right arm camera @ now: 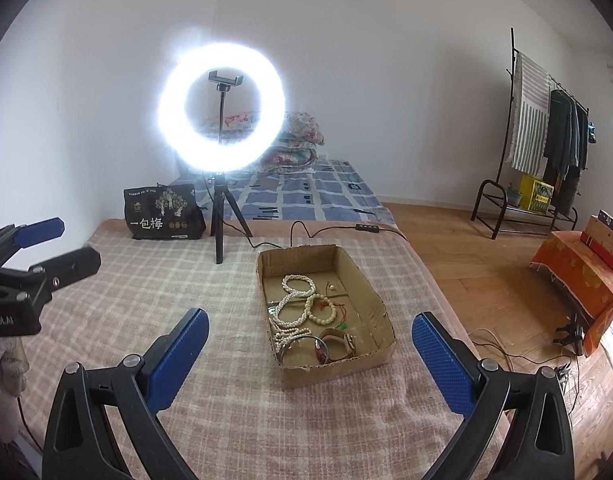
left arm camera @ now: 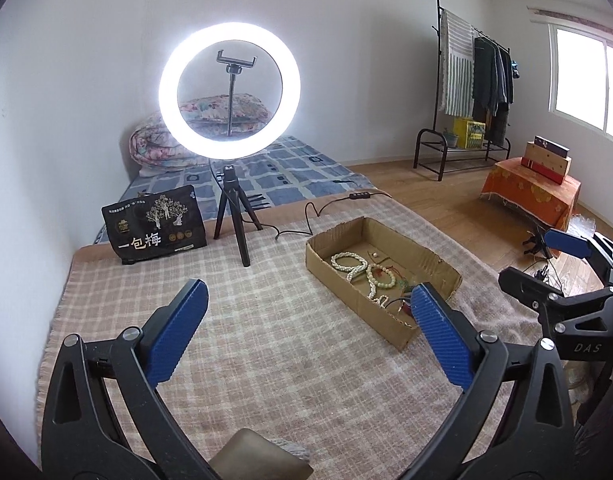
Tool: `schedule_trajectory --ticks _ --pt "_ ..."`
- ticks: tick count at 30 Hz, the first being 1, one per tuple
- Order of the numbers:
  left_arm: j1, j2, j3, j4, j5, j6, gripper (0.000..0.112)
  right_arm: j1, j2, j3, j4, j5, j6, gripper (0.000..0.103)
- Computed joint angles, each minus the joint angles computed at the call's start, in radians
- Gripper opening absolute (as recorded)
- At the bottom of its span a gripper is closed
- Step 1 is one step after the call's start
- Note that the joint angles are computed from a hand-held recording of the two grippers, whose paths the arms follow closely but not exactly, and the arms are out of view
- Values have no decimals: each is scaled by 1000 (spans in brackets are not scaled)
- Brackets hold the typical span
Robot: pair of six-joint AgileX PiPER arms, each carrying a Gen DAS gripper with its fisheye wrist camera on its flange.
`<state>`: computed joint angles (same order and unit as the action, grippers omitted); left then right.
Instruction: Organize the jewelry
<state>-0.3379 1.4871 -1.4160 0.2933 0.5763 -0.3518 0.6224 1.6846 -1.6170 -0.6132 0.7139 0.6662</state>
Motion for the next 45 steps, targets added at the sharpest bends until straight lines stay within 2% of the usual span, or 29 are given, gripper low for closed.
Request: schedule_trajectory --ticks 8,45 --pt "-27 9 -7 69 18 -50 103 -15 16 0 14 -21 7 103" --pt "-31 16 -3 65 19 -46 103 -24 17 0 8 -11 19 103"
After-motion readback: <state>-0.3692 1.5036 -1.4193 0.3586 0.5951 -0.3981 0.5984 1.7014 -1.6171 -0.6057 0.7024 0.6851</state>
